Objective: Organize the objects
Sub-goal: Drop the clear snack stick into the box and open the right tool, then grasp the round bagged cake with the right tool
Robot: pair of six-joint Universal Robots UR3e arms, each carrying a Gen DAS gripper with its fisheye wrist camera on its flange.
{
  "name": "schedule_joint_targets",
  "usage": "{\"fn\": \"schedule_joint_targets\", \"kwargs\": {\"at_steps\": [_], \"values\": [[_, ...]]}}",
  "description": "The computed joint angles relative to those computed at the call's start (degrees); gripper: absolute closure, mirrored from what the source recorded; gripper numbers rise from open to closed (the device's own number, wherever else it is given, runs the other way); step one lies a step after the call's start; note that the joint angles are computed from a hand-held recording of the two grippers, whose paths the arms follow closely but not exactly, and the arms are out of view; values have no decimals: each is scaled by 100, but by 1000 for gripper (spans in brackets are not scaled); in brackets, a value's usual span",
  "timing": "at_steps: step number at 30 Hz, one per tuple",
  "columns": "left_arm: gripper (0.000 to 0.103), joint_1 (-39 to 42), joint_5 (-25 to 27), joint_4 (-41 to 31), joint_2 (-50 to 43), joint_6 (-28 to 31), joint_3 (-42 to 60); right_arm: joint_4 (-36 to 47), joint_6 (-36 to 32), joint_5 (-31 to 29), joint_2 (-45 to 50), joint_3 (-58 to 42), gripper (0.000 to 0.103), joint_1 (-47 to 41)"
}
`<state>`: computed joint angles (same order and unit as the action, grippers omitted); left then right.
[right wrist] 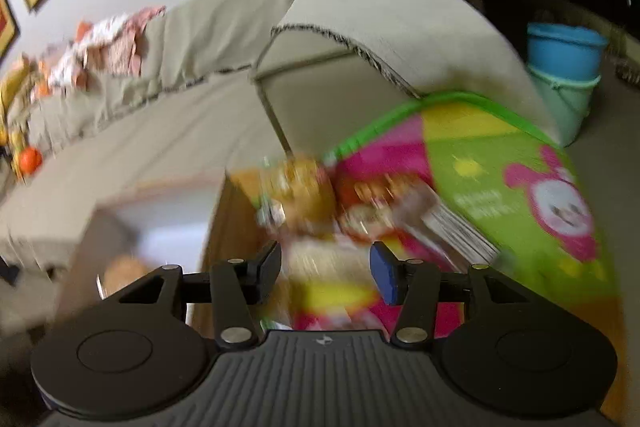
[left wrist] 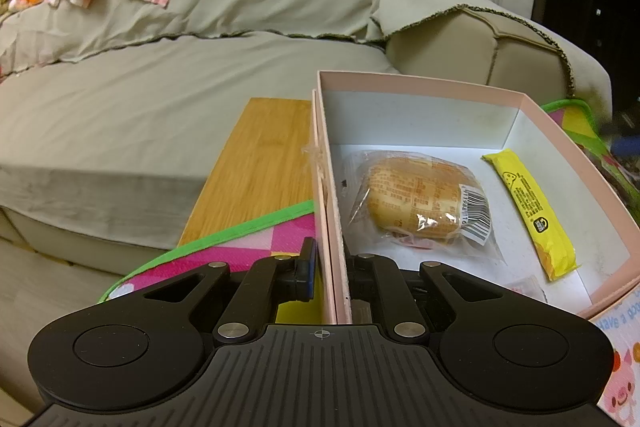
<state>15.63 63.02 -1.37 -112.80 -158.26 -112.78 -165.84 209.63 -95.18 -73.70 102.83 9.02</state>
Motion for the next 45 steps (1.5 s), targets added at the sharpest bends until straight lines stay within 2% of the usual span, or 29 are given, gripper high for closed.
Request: {"fn": "schedule_joint_targets", "kwargs": {"at_steps": [1,3,5,7,9,11,14,16,19,21,26,29,30,31,33,35,38,40,42,45], "values": [[92,0,0,0,0,0,0,-75,35,122,232,-223,44,-117],[92,3,4,-3,3,-4,5,-130,-114,-80,868,-918,34,-68],[92,20,-25,1,9,17,-8,146,-494,-561,1577,-1812,33,170],[92,28,-25,-2,17,19,-14,295,-580,-1157,2217,-2546,33,431],[92,31,-33,6,15,22,-20,305,-475,-1299,2605,-2953,33,488],[92,36,-30,22,22,19,-28,270,-309,-1191,2797,-3092,33,411],[92,62,-64,24,41,42,-47,-80,171,-433,2669,-2626,34,92],[92,65,-63,-2,44,51,-42,-189,417,-280,2436,-2291,34,-8],[92,76,-77,-54,65,84,-37,-43,428,-495,1777,-1880,34,-15],[92,84,-96,21,67,82,-81,111,200,-780,1171,-1760,34,20],[92,36,-28,52,47,3,-53,762,-516,-1693,229,-2513,34,202],[92,10,-8,20,32,-9,-13,1211,-334,-1590,71,-3148,33,-56],[92,13,-15,41,25,-12,-16,1328,-271,-1476,78,-3307,31,-181],[92,6,-8,49,19,-23,-11,1423,-262,-1311,80,-3367,24,-305],[92,-2,-1,22,12,-43,10,1464,-468,-785,55,-3090,19,-539],[92,-4,-18,8,-1,-38,31,1232,-558,-601,212,-2654,19,-539],[92,14,-60,66,-6,-15,-10,772,-473,-240,782,-2045,23,-465],[92,19,-70,38,1,-4,-13,336,-414,-145,1252,-1802,35,-373],[92,23,-79,56,-6,-13,-21,-32,-288,-58,1696,-1722,39,-330],[92,12,-64,139,-30,-105,-41,-782,85,399,2148,-1533,39,-438]]}}
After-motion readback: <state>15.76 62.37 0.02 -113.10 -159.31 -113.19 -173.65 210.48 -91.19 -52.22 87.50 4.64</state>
